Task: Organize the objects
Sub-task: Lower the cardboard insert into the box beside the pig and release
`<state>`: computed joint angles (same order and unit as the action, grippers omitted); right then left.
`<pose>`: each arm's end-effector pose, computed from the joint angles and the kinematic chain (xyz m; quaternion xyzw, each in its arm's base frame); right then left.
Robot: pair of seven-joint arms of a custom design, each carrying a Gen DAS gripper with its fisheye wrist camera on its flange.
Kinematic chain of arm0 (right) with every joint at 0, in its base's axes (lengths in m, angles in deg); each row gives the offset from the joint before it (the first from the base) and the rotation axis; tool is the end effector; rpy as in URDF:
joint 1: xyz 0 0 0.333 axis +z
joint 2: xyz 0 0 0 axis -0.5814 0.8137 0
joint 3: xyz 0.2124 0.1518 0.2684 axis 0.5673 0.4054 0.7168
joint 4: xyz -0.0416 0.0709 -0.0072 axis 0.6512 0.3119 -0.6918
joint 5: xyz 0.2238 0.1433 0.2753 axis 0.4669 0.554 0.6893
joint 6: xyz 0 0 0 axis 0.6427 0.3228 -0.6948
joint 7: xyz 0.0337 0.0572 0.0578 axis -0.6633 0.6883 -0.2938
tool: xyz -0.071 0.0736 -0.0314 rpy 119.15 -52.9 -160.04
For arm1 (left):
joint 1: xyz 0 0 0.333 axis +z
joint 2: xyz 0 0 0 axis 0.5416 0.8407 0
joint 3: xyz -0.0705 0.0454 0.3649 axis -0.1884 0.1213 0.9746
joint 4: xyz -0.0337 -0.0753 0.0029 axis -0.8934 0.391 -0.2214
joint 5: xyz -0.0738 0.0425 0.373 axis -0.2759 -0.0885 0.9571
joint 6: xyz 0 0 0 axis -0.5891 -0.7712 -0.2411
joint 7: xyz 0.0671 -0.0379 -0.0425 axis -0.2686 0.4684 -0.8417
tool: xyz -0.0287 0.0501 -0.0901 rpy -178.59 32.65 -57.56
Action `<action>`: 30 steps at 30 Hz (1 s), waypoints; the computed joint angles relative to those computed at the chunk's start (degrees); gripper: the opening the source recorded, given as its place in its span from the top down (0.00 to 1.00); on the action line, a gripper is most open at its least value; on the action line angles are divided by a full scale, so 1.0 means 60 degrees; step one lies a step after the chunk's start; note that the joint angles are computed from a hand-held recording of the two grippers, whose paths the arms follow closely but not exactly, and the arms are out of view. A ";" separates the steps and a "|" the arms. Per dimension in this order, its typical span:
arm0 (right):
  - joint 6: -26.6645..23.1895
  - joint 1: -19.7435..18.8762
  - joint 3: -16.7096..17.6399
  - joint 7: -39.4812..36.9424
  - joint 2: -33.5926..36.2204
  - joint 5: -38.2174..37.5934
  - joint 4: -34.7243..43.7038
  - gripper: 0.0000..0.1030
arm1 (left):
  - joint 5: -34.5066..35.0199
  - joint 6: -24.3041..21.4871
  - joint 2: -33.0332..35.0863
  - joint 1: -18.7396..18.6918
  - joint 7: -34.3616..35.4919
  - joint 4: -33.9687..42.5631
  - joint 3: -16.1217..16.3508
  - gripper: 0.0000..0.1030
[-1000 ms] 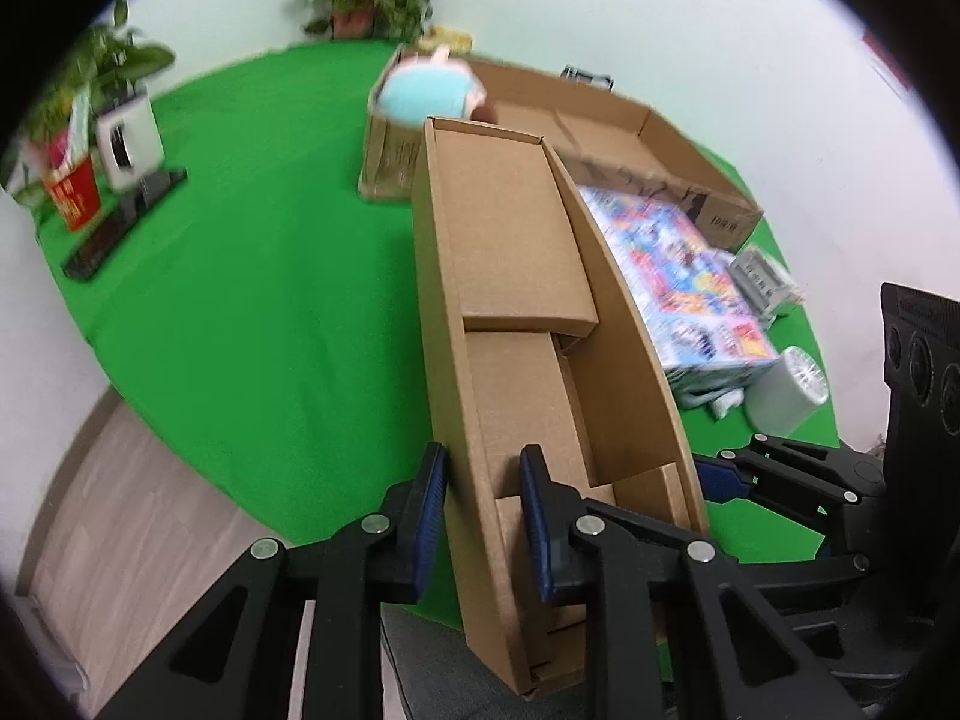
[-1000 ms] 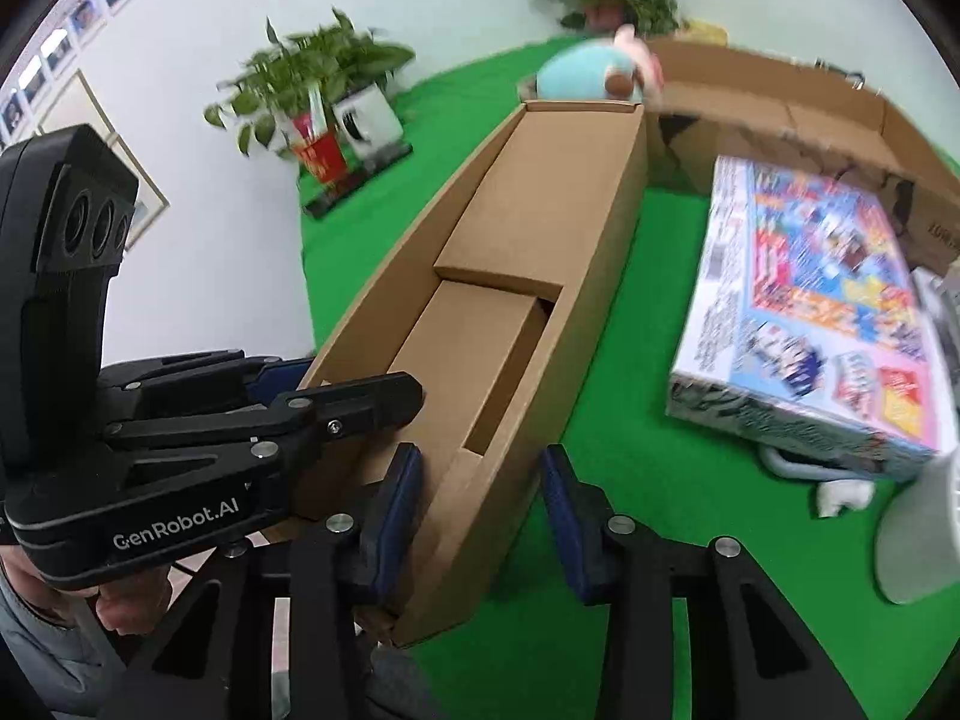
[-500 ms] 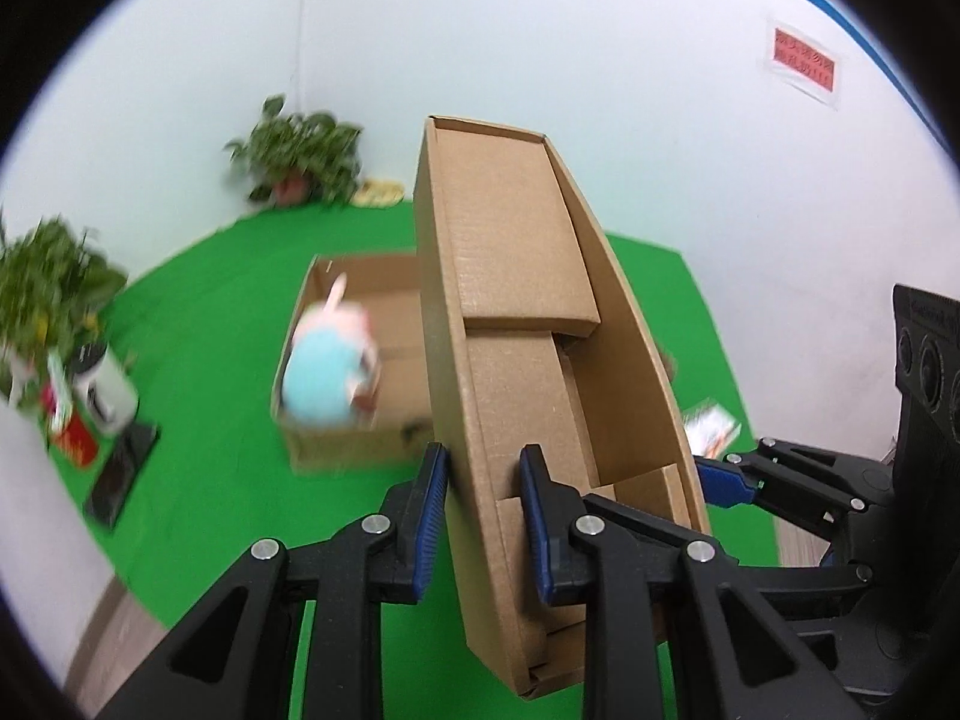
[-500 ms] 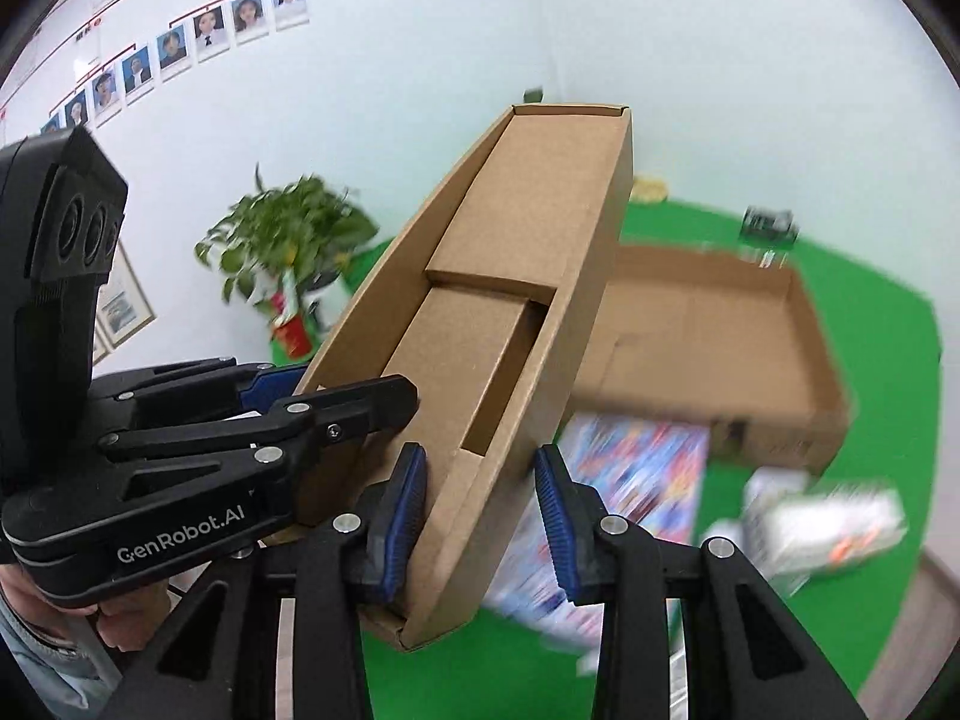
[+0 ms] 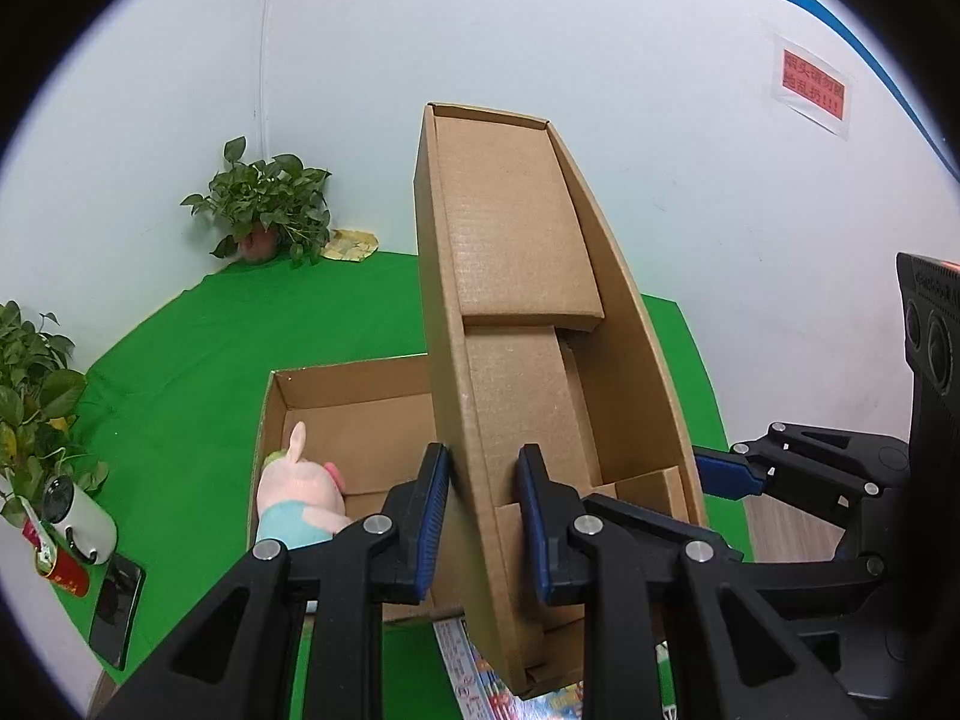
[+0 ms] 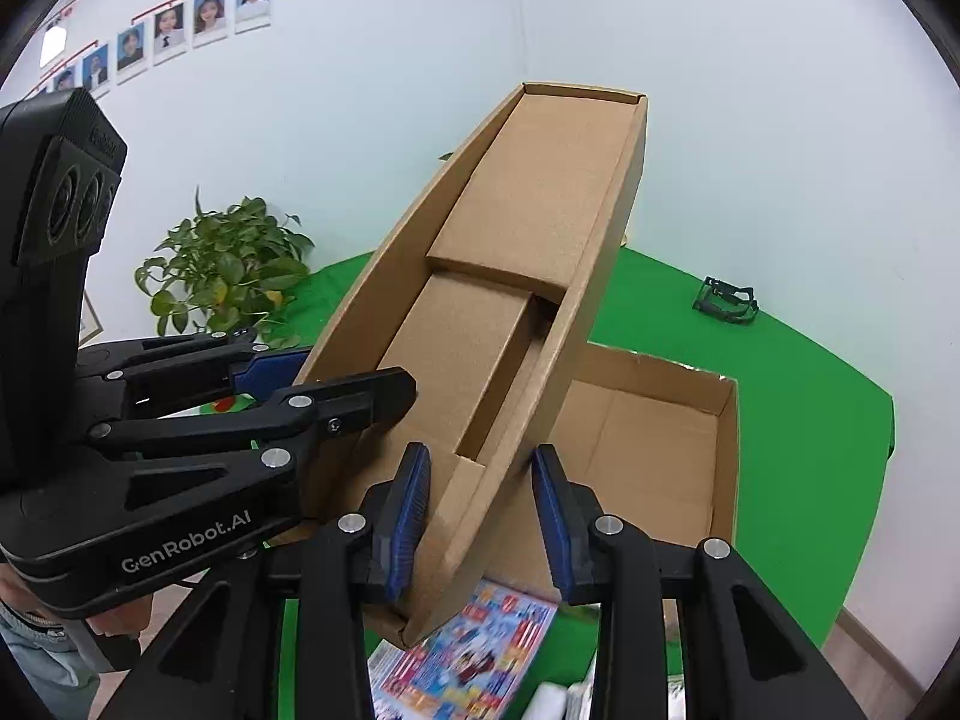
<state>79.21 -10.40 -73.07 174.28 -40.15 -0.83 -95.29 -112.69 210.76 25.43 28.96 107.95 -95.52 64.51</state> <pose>0.5162 0.3552 0.6559 -0.7798 0.4470 -0.1836 0.3980 0.6330 -0.1692 0.5469 -0.4820 0.7524 -0.3967 0.2104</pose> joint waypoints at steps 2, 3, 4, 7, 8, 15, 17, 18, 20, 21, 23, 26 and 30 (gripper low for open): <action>-0.0273 -0.0072 -0.0013 -0.0152 0.0379 0.0096 0.0544 0.68 | 0.0291 -0.0173 0.0260 -0.0060 -0.0233 0.0339 0.0175 0.78; -0.0488 -0.0145 -0.0007 -0.0287 0.0722 0.0205 0.1013 0.68 | 0.0478 -0.0257 0.0418 -0.0091 -0.0395 0.0511 0.0271 0.78; -0.0638 -0.0199 0.0014 -0.0364 0.0954 0.0268 0.1313 0.68 | 0.0565 -0.0305 0.0492 -0.0058 -0.0460 0.0563 0.0287 0.78; -0.1069 -0.0277 0.0072 -0.0461 0.1638 0.0302 0.2085 0.68 | 0.0893 -0.0663 0.0815 0.0034 -0.0783 0.0899 0.0383 0.79; -0.1231 -0.0301 0.0090 -0.0500 0.1916 0.0308 0.2380 0.68 | 0.0947 -0.0772 0.0950 0.0094 -0.0835 0.1018 0.0383 0.79; -0.1865 -0.0356 0.0250 -0.0553 0.3359 0.0437 0.3664 0.68 | 0.1558 -0.1363 0.1973 0.0207 -0.1572 0.1865 0.0588 0.79; -0.1997 -0.0416 0.0321 -0.0607 0.3746 0.0573 0.3969 0.68 | 0.1874 -0.1619 0.2313 0.0162 -0.1909 0.2161 0.0736 0.79; -0.2115 -0.0445 0.0366 -0.0642 0.4015 0.0658 0.4180 0.68 | 0.2024 -0.1712 0.2439 0.0143 -0.2053 0.2265 0.0785 0.79; -0.2260 -0.0461 0.0417 -0.0692 0.4376 0.0760 0.4437 0.68 | 0.2284 -0.1870 0.2706 0.0136 -0.2286 0.2428 0.0853 0.79; -0.2394 -0.0468 0.0449 -0.0728 0.4655 0.0818 0.4663 0.68 | 0.2422 -0.1987 0.2872 0.0123 -0.2435 0.2524 0.0915 0.79; -0.2560 -0.0508 0.0527 -0.0822 0.5060 0.0960 0.4902 0.68 | 0.2668 -0.2182 0.3166 0.0114 -0.2708 0.2704 0.1007 0.79; -0.2824 -0.0551 0.0634 -0.0981 0.5580 0.1168 0.5218 0.68 | 0.3046 -0.2464 0.3512 0.0064 -0.3171 0.2851 0.1185 0.79; -0.3017 -0.0581 0.0758 -0.1301 0.6222 0.1375 0.5602 0.68 | 0.3491 -0.2629 0.3765 0.0000 -0.3691 0.2853 0.1381 0.79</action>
